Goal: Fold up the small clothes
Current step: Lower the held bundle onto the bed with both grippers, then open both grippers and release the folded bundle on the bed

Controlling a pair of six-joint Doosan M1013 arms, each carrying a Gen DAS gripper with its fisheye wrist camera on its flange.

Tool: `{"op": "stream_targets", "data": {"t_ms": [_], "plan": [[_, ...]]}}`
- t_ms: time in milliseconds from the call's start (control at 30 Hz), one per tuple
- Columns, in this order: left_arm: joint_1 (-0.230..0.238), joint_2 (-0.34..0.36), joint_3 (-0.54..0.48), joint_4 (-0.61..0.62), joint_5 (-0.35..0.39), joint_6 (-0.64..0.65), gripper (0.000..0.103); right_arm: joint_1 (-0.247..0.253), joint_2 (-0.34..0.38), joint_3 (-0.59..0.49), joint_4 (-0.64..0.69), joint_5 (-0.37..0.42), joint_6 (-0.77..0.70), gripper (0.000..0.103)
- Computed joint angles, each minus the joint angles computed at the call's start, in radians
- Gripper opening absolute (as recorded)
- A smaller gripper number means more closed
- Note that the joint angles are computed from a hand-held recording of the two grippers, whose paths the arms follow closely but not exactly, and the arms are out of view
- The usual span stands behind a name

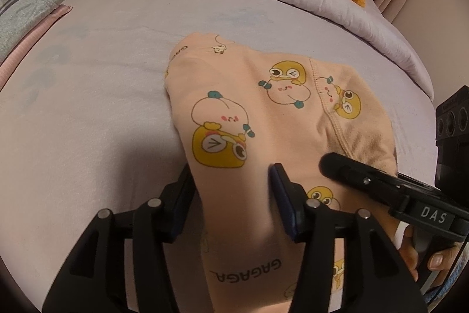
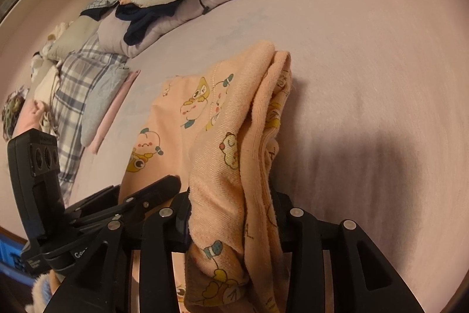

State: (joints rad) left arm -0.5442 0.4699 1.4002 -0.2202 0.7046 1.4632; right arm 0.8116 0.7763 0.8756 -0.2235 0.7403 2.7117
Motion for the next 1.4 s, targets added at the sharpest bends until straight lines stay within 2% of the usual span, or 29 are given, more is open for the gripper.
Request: {"op": "stream_targets", "data": {"t_ms": [100, 900, 1300, 1400], "plan": [[0.0, 0.0, 0.0, 0.002, 0.0, -0.004, 0.056, -0.001, -0.007, 0.015, 0.002, -0.013, 0.008, 0.038], [-0.001, -0.041, 0.047, 0.021, 0.007, -0.028, 0.058, 0.009, -0.02, 0.019, -0.013, 0.026, 0.045, 0.042], [-0.004, -0.075, 0.09, 0.038, 0.002, -0.044, 0.058, 0.022, -0.026, 0.016, -0.033, 0.07, 0.035, 0.045], [-0.008, -0.077, 0.097, 0.063, -0.002, -0.054, 0.062, 0.028, -0.022, 0.006, -0.044, 0.096, 0.007, 0.046]]}}
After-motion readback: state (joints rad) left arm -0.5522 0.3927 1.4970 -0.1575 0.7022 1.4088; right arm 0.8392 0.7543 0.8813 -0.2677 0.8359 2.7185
